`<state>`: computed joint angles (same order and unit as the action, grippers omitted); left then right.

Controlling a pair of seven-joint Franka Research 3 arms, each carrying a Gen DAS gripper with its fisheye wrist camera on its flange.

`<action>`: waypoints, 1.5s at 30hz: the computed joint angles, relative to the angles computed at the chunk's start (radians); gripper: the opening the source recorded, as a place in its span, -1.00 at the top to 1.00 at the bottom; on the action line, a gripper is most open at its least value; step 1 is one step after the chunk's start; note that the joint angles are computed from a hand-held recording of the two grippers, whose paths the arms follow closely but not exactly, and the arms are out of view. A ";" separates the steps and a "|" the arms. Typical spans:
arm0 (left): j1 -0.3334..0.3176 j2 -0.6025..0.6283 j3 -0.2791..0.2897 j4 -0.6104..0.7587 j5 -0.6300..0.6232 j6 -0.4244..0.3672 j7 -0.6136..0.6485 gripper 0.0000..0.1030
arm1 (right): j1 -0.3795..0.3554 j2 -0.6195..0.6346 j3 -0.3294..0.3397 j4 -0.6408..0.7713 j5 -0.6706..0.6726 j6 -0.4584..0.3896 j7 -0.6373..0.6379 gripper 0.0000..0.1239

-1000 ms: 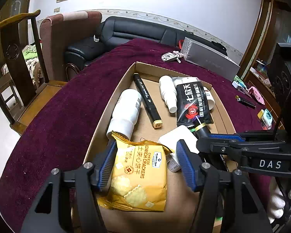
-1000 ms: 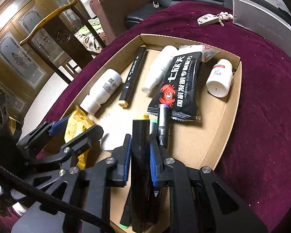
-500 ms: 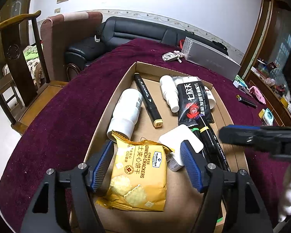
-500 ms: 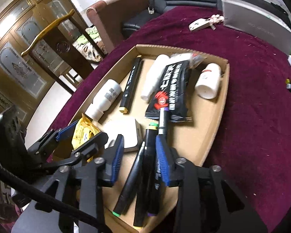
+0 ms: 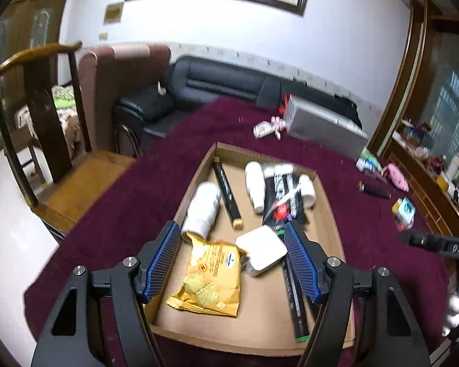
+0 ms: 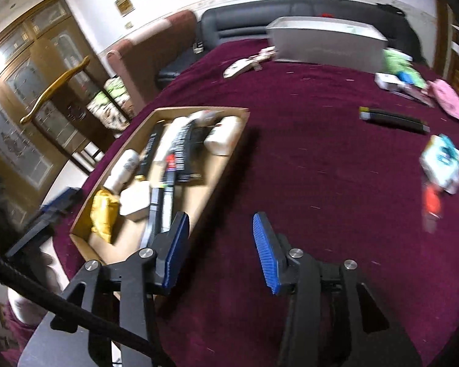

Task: Organize objects
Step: 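Lift both open tools out of the box and move toward the remaining items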

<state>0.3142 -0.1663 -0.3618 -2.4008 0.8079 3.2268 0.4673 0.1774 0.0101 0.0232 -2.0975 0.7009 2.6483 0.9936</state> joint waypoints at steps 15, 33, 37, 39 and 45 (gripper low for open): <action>0.299 -0.187 -0.345 -0.020 -0.067 -0.001 -0.043 -0.26 | -0.061 -0.133 -0.104 -0.134 0.226 0.002 -0.174 0.15; -0.011 -0.108 -0.162 0.014 0.062 -0.231 0.000 -0.26 | -0.134 -0.076 -0.114 -0.103 0.359 -0.118 -0.271 0.15; -0.069 -0.089 -0.108 0.016 0.080 -0.259 -0.003 -0.26 | -0.144 -0.062 -0.109 -0.092 0.367 -0.132 -0.278 0.15; -0.102 -0.080 -0.075 0.013 0.076 -0.263 0.001 -0.26 | -0.147 -0.055 -0.106 -0.086 0.363 -0.136 -0.275 0.15; -0.168 -0.065 0.008 0.009 0.112 -0.260 -0.029 -0.26 | -0.152 -0.042 -0.098 -0.079 0.355 -0.139 -0.268 0.15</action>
<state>0.1459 -0.2311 -0.3543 -2.3923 0.9196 2.9666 0.4378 0.0250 -0.0321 -0.0745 -2.1769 1.0561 2.5093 0.7256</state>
